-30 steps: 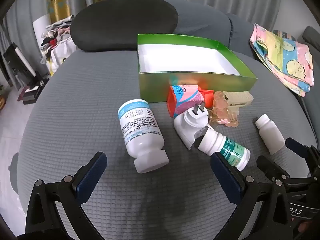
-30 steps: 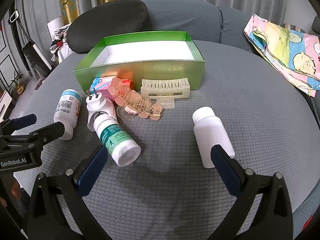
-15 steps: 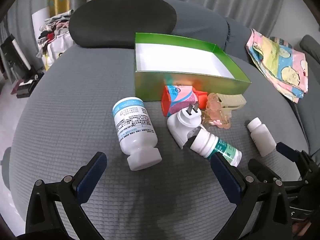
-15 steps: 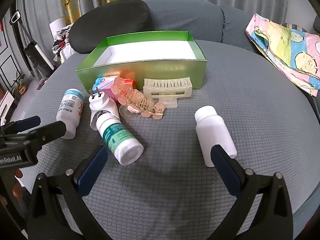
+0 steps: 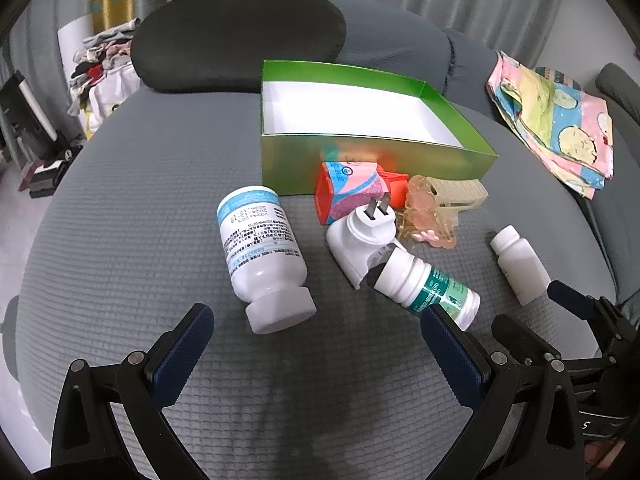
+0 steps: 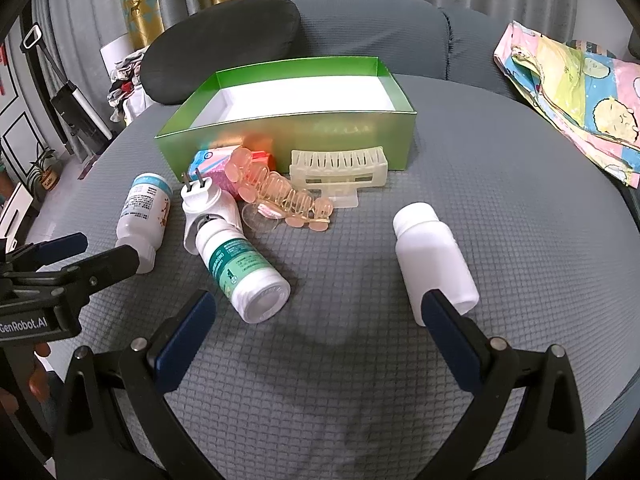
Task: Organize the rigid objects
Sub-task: 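Move the right tool toward the white bottle with the green label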
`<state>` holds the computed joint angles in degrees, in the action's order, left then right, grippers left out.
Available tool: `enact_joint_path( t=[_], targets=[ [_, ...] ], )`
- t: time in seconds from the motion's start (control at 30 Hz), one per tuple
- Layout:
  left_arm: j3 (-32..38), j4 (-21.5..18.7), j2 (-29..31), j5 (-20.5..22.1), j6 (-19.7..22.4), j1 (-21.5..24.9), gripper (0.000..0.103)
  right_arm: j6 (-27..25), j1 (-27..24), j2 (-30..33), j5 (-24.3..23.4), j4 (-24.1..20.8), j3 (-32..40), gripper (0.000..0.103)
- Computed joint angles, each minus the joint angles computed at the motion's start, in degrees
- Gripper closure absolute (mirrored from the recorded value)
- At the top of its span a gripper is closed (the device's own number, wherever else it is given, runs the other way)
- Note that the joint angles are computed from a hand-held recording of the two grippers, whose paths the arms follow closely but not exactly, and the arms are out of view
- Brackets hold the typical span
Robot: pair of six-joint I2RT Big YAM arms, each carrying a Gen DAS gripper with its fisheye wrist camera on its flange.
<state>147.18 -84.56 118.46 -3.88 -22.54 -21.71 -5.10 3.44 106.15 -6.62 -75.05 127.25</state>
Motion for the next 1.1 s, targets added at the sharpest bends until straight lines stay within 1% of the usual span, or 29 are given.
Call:
enact_joint_path(
  t=[0.23,0.9,1.1],
  targets=[
    [0.56,-0.39,0.33,0.28,0.12,-0.18,0.0,-0.29,0.0,-0.51,-0.38,0.5,-1.08,0.001],
    [2.56,-1.24,1.65,1.59,0.48,-0.75,0.0,-1.54,0.02,-0.79,-1.2,-0.03,-1.74,0.001],
    [4.0,-2.2,2.54,2.06,0.58,-0.91,0.0,-1.97,0.12,-0.84,-1.53,-0.14,-2.01,0.001]
  ],
)
